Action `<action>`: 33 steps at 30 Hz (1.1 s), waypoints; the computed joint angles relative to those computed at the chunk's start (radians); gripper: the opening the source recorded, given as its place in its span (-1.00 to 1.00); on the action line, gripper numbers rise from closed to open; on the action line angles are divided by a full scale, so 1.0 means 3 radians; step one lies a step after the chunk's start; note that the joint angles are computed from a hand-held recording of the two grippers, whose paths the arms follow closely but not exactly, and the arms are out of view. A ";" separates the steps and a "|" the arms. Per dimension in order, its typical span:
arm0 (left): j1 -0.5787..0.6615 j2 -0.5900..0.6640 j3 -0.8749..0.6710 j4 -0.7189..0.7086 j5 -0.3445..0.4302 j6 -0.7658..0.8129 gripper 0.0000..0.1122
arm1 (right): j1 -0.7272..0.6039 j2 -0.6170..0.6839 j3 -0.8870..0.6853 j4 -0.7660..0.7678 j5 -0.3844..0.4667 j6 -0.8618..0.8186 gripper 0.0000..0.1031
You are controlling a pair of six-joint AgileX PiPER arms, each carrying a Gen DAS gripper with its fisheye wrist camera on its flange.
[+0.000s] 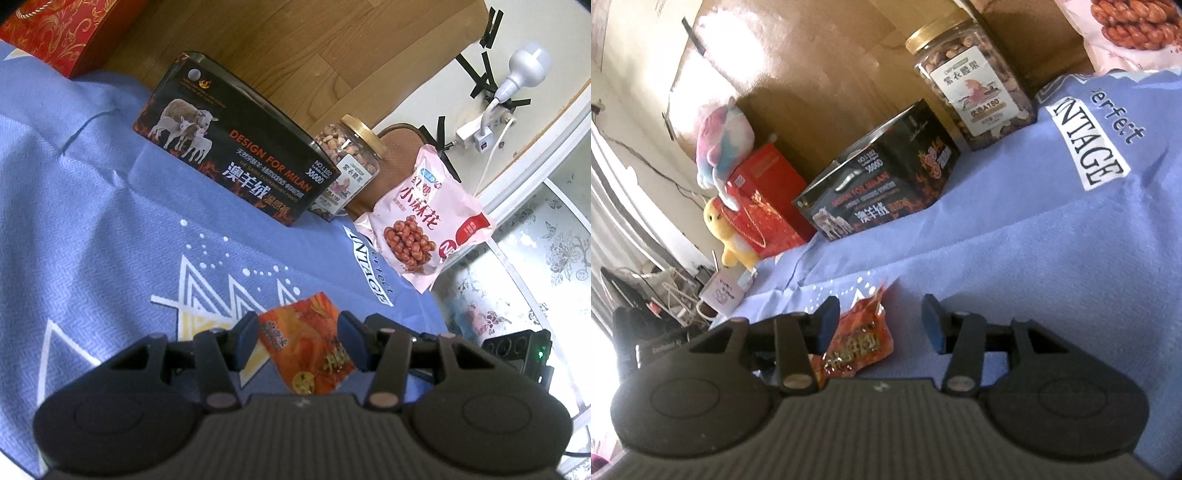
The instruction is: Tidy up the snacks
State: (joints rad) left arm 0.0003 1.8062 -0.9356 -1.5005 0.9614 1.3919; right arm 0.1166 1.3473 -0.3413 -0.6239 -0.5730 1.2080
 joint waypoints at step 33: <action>0.0024 0.0045 -0.0017 -0.0022 0.0056 0.0045 -0.17 | 0.0016 0.0332 -0.0180 -0.0913 -0.0525 0.1144 -0.71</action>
